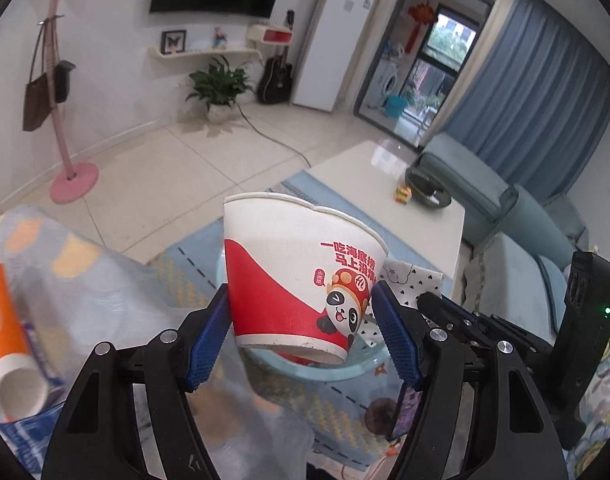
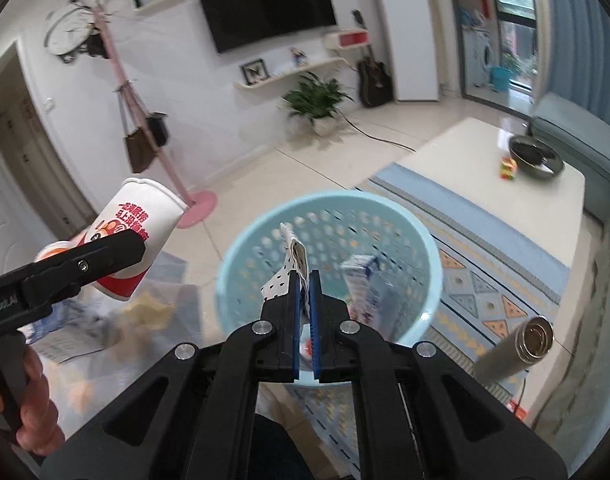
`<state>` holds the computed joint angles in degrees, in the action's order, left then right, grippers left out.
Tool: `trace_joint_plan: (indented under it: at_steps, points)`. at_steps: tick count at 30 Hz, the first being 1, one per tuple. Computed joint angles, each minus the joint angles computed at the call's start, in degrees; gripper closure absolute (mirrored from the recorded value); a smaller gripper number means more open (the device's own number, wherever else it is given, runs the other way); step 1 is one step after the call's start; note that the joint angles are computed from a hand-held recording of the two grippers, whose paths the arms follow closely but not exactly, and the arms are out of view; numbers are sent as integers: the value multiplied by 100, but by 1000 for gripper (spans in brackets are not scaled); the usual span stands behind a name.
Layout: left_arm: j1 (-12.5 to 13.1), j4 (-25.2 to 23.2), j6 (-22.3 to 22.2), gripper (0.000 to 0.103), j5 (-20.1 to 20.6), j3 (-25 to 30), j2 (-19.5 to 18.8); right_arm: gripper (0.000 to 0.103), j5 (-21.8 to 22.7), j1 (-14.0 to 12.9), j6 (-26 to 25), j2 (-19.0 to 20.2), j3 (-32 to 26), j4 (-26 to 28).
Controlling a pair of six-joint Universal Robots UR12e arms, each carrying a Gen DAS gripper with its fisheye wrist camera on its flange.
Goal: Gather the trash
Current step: 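Carry the cup and dotted paper over the blue basket and release both, then move both open tools back toward the table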
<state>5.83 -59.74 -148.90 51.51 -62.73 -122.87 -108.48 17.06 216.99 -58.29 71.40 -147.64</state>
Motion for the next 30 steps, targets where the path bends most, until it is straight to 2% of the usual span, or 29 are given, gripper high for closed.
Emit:
trace_joint_plan:
  at_steps: [4, 6, 10, 13, 15, 17, 23, 30]
  points:
    - [-116, -265, 83, 34, 76, 178, -141, 100, -41, -58, 143, 59, -35, 210]
    - [-136, -388, 104, 34, -70, 289, -228, 100, -113, -65, 230, 78, -37, 318]
    - [-159, -503, -91, 31, -82, 423, -339, 99, -60, -134, 297, 111, -67, 498]
    - [-133, -548, -72, 29, -145, 380, -305, 90, 77, -175, 347, 83, -7, 472]
    - [-81, -448, -80, 27, -224, 283, -242, 69, 88, -172, 400, 46, 65, 415]
    - [-31, -369, -111, 25, -310, 186, -175, 57, 2, -148, 429, 26, 89, 393]
    - [148, 102, -168, 21, -622, -235, 150, 57, 13, -60, 291, -36, 74, 282]
    - [460, 870, -459, 20, -940, -729, 562, 47, -56, 145, -115, 19, -200, 38]
